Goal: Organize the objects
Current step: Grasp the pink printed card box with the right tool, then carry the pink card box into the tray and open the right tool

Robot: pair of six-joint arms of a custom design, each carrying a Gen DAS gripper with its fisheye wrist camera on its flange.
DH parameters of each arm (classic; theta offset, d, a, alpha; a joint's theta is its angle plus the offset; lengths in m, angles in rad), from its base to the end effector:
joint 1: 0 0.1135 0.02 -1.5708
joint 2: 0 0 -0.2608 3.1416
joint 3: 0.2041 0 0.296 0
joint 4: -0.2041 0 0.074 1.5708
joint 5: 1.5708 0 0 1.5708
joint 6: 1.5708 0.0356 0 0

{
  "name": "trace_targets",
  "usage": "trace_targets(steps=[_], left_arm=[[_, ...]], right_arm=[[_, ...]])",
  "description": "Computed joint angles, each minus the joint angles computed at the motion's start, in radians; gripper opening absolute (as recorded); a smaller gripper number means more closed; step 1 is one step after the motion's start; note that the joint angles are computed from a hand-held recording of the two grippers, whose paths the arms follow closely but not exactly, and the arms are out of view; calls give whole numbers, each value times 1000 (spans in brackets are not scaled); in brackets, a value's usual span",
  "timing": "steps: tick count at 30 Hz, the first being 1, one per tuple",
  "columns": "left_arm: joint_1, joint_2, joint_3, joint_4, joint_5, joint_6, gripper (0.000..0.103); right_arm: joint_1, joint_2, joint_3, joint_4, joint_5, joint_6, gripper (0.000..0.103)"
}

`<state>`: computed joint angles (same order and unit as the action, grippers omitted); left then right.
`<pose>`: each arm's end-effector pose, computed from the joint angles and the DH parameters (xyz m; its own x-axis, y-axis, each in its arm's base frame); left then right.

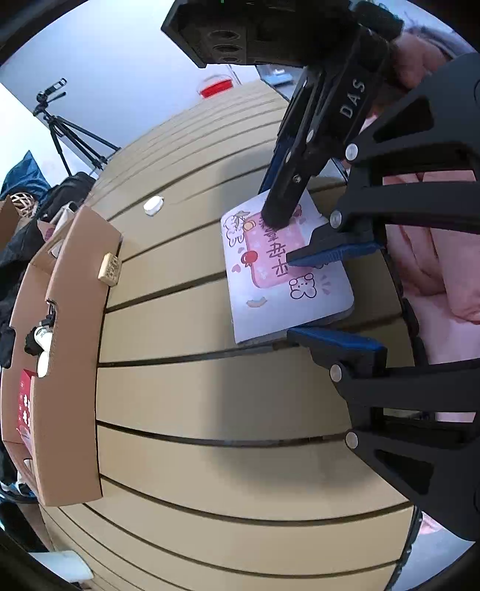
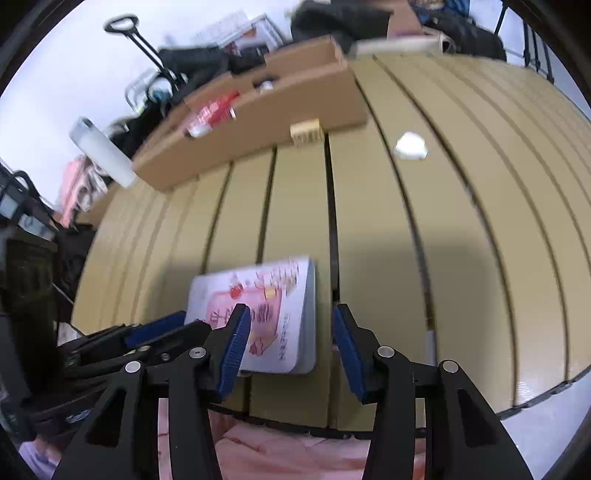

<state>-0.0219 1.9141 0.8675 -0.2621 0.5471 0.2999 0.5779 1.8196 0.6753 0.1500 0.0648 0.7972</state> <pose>0.3314 -0.0258 0.0373 -0.8772 0.2716 -0.3960 0.4319 0.8066 -0.4035 0.2680 0.1720 0.0354 -0.8595 0.2918 -0.4197 0.1422 0.9251 0.3520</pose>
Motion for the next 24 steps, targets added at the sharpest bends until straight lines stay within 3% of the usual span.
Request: trace_targets(steps=[3, 6, 10, 13, 17, 21, 24], left_arm=[[2, -27, -23, 12, 2, -2, 23], [7, -79, -28, -11, 16, -15, 23], [-19, -146, 91, -91, 22, -74, 23], [-53, -93, 303, -129, 12, -122, 23], [-87, 153, 720, -252, 42, -189, 23], [-110, 365, 991, -371, 20, -220, 23], [-137, 496, 1106, -409, -39, -209, 23]], right_arm=[[11, -8, -1, -8, 19, -5, 31], [-13, -63, -42, -4, -33, 39, 23], [-36, -214, -17, -117, -7, -16, 23], [-103, -225, 128, -220, -13, -144, 23], [-195, -94, 420, -349, 4, -293, 23], [-280, 106, 672, -442, -47, -340, 23], [-316, 242, 792, -490, -72, -364, 23]])
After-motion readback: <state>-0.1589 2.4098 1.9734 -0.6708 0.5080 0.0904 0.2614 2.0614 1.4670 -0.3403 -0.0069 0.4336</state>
